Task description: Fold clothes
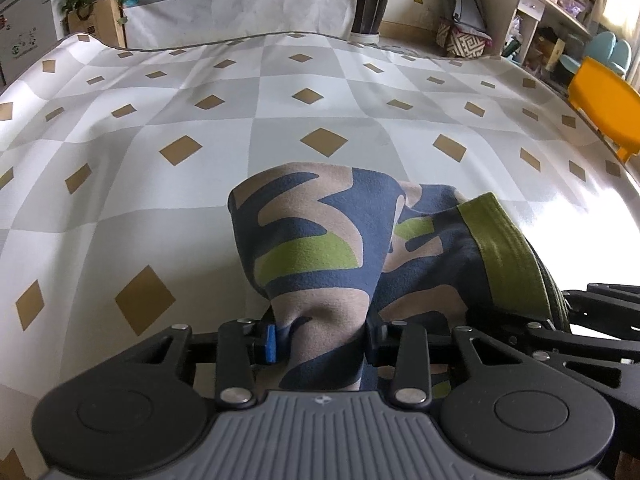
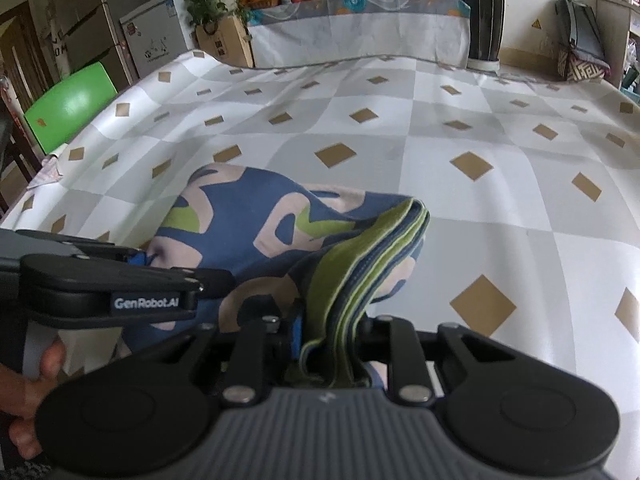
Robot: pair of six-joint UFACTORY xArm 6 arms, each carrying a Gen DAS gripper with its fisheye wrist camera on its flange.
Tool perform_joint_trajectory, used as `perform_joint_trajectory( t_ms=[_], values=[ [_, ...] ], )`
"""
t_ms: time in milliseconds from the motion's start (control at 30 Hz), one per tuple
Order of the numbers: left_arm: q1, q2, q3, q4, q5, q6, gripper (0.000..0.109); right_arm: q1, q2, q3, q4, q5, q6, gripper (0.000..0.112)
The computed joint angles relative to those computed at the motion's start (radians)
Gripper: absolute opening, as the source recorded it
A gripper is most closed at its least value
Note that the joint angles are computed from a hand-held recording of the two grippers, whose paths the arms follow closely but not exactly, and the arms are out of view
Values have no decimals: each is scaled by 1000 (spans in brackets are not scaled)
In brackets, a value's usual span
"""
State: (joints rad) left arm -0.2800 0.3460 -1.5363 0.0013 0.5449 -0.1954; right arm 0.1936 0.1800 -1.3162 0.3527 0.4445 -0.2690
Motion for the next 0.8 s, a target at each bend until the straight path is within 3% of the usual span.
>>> perform_joint_trajectory(
  t_ms=[800],
  values=[
    [-39,-151,141,177,-30,-152,36,11,-146,132,20,-61,-9,20]
  ],
)
